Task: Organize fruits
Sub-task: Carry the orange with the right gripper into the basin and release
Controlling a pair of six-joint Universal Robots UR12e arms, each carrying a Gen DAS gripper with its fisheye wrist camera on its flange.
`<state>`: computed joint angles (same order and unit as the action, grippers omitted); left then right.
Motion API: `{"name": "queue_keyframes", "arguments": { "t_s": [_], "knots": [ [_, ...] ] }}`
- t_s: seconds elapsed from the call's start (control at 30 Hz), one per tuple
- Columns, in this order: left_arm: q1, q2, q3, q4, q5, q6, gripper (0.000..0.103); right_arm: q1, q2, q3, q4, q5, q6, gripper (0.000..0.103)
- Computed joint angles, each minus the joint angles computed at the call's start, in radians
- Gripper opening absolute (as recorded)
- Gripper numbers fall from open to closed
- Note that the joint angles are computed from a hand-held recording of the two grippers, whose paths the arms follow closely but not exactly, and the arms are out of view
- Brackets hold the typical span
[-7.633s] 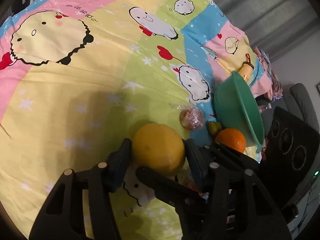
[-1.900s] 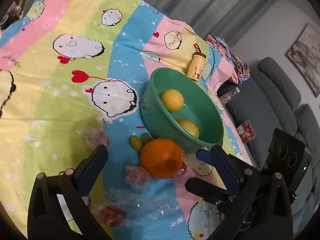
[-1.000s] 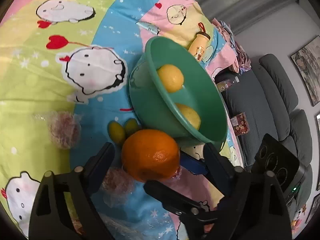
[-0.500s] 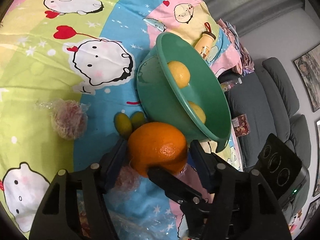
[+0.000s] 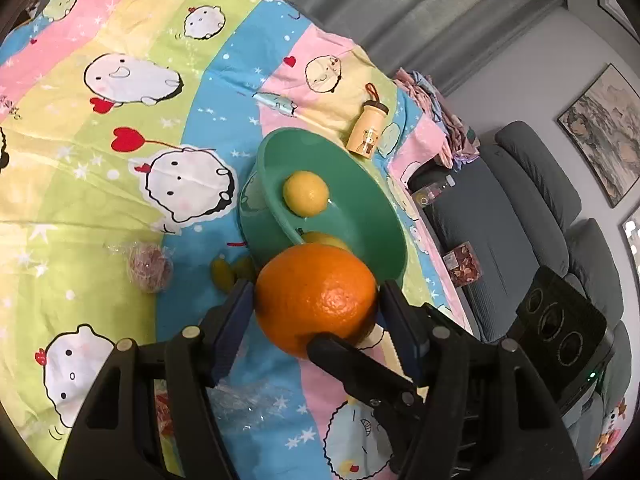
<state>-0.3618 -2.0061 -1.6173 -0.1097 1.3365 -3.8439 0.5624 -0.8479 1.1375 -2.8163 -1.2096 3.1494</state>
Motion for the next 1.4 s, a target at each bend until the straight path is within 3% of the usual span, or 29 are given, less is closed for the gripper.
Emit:
{"name": "queue_keyframes", "arguments": {
  "t_s": [0.37,0.6,0.8,1.4],
  "knots": [
    [-0.013,0.007,0.021,-0.013,0.026,0.016,0.064,-0.012,-0.009,0.000,-0.034,0.024,-0.010,0.054],
    [-0.037,-0.021,0.145,-0.117,0.069,0.106,0.064,-0.043,-0.015,-0.011,-0.096,0.052,0.054,0.054],
    [-0.036,-0.061,0.229,-0.173,0.041,0.115,0.066,-0.069,-0.001,-0.047,-0.123,0.060,0.092,0.054],
    [-0.025,-0.172,0.357,-0.331,-0.017,0.020,0.066,-0.108,0.069,-0.119,0.027,0.104,0.193,0.054]
  ]
}}
